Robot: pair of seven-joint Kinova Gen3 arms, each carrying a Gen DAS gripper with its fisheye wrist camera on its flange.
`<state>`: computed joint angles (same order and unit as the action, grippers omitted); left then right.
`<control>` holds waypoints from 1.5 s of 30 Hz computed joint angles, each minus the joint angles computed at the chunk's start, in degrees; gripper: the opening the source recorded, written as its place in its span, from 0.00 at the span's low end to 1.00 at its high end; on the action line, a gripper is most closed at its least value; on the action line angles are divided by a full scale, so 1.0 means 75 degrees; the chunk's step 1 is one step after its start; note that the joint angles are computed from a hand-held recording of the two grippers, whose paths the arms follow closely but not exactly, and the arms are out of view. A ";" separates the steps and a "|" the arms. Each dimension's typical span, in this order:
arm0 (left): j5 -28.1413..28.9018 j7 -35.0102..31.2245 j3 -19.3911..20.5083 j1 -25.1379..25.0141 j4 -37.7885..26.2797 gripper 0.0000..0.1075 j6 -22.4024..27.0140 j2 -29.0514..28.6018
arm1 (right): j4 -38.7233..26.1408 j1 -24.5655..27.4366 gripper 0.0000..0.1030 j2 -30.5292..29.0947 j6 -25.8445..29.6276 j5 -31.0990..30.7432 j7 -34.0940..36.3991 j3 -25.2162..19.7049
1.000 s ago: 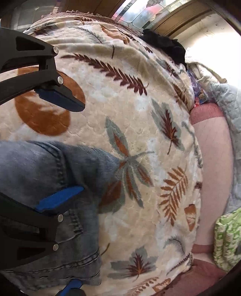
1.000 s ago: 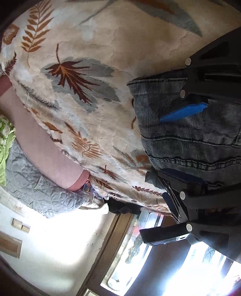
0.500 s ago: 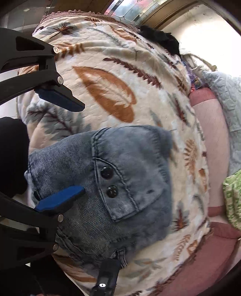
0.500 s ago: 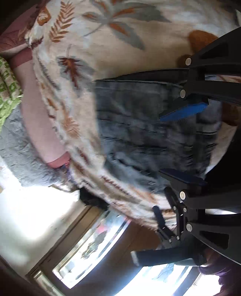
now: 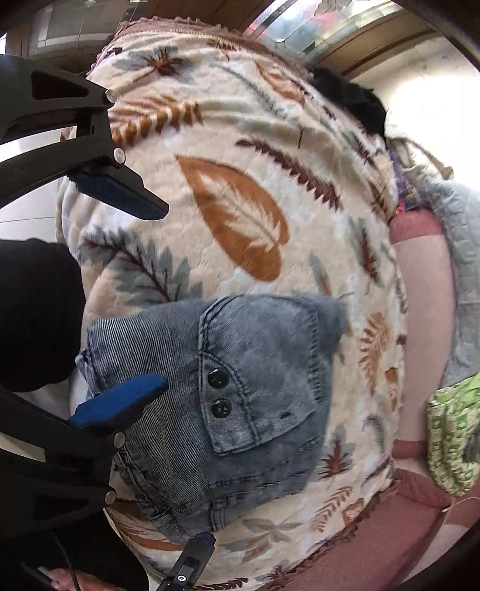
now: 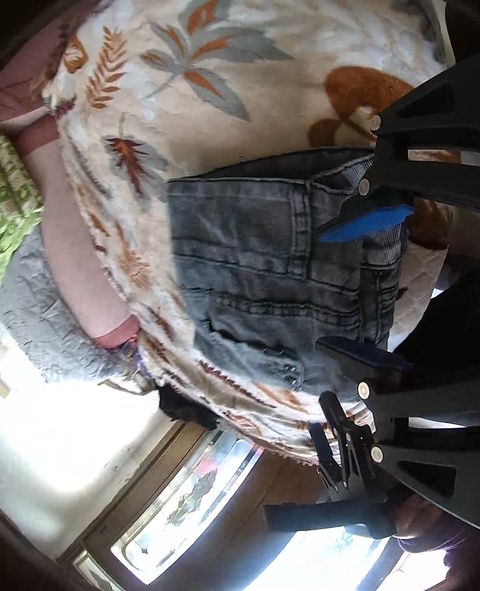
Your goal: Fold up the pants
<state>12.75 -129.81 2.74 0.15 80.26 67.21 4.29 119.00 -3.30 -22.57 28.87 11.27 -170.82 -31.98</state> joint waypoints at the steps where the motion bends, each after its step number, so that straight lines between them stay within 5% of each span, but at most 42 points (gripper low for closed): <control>1: 0.0153 -0.0111 -0.0050 -0.0079 0.0037 0.81 -0.0101 -0.0119 | -0.0023 0.0118 0.55 -0.0135 0.0046 0.0121 -0.0061 -0.0142; 8: 0.1042 -0.0520 -0.0383 -0.0374 0.0116 0.81 -0.0610 -0.0716 | -0.0948 0.0581 0.55 -0.0545 0.1353 0.0611 0.0110 -0.0820; 17: 0.1773 -0.1089 -0.0677 -0.0520 0.0050 0.81 -0.0520 -0.1025 | -0.1413 0.0947 0.58 -0.0835 0.1660 0.0526 0.0362 -0.0909; 45: 0.1363 -0.0662 -0.0552 -0.0464 0.0152 0.81 -0.0523 -0.0835 | -0.1370 0.1160 0.62 -0.0708 0.1770 0.0216 0.0426 -0.0998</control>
<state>22.97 -134.78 -1.40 -3.33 81.40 63.29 -1.97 108.73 5.41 -27.88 42.14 12.88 -167.63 -39.46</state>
